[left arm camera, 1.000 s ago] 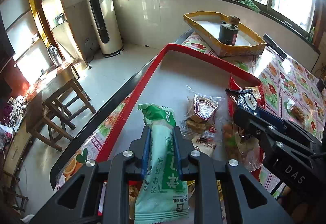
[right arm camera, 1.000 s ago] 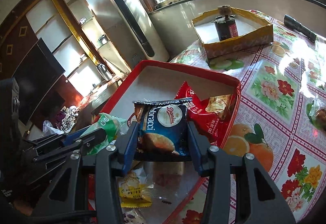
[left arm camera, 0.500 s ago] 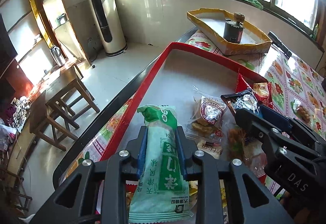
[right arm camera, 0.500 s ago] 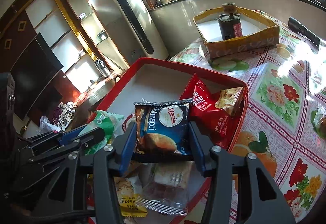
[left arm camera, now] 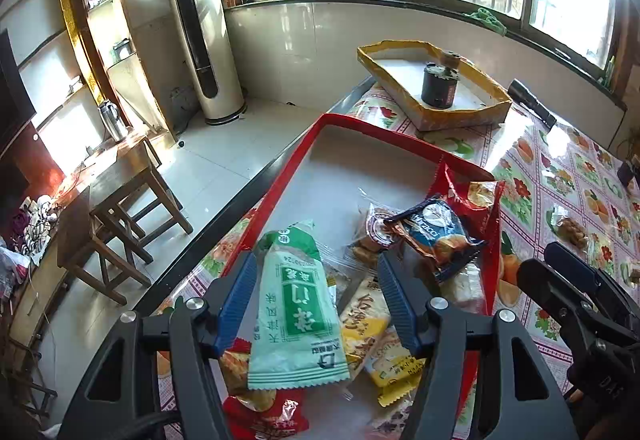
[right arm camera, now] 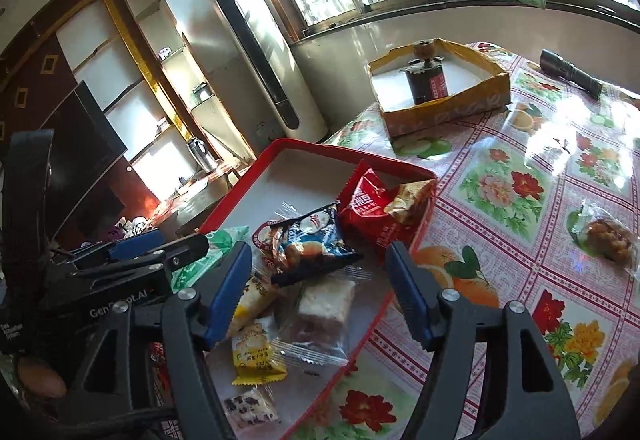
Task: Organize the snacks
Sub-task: 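Move the left tool to the clear twisted-snack packet while the right reaches the long cream roll packet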
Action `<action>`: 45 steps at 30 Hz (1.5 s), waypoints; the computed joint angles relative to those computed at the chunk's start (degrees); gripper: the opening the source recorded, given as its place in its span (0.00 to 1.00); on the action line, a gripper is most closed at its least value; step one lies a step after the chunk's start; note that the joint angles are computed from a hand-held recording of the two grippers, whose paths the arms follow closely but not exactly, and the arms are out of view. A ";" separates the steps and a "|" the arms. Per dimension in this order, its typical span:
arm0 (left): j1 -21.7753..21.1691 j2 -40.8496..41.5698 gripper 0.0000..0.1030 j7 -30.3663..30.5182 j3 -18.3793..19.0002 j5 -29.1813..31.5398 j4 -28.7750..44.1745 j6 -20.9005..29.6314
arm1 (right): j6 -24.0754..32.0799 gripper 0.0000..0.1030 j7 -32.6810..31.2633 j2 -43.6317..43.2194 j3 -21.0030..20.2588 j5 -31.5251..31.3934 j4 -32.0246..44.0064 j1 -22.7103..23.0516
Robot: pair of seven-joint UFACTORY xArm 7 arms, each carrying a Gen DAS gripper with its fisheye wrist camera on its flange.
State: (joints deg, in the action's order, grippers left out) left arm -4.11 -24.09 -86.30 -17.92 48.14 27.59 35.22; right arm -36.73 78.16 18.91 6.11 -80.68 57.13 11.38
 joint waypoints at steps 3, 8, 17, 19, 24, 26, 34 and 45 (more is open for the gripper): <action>-1.03 0.91 0.63 0.20 -0.73 -0.39 0.96 0.04 | -1.34 0.71 -2.67 -2.33 -1.07 2.75 -4.67 -1.99; -3.03 2.27 0.65 -0.14 -2.12 0.14 2.81 0.29 | -3.33 0.78 -7.26 -5.58 -2.63 6.23 -11.83 -6.55; -7.93 8.27 0.66 -0.59 -2.58 2.08 8.28 1.23 | -5.46 0.78 -7.66 -8.02 -6.32 3.99 -17.39 -14.17; -9.27 9.26 0.66 -0.51 -2.31 2.48 9.23 1.58 | -6.08 0.78 -7.70 -8.29 -7.04 3.58 -18.18 -15.57; -12.10 11.73 0.66 -0.09 -1.39 3.17 11.49 2.06 | -6.78 0.78 -8.18 -9.28 -8.28 2.95 -19.72 -18.05; -13.04 12.91 0.66 -0.18 -1.18 3.70 12.60 2.42 | -7.11 0.78 -8.38 -9.51 -8.68 2.75 -20.12 -18.83; -17.74 23.51 0.68 6.10 1.20 9.96 20.95 2.40 | -7.70 0.78 -7.48 -8.89 -10.51 0.80 -20.45 -21.98; -22.74 39.47 0.68 26.85 7.02 3.55 35.89 -3.66 | -6.12 0.78 -1.54 -6.03 -12.72 -1.11 -17.59 -26.41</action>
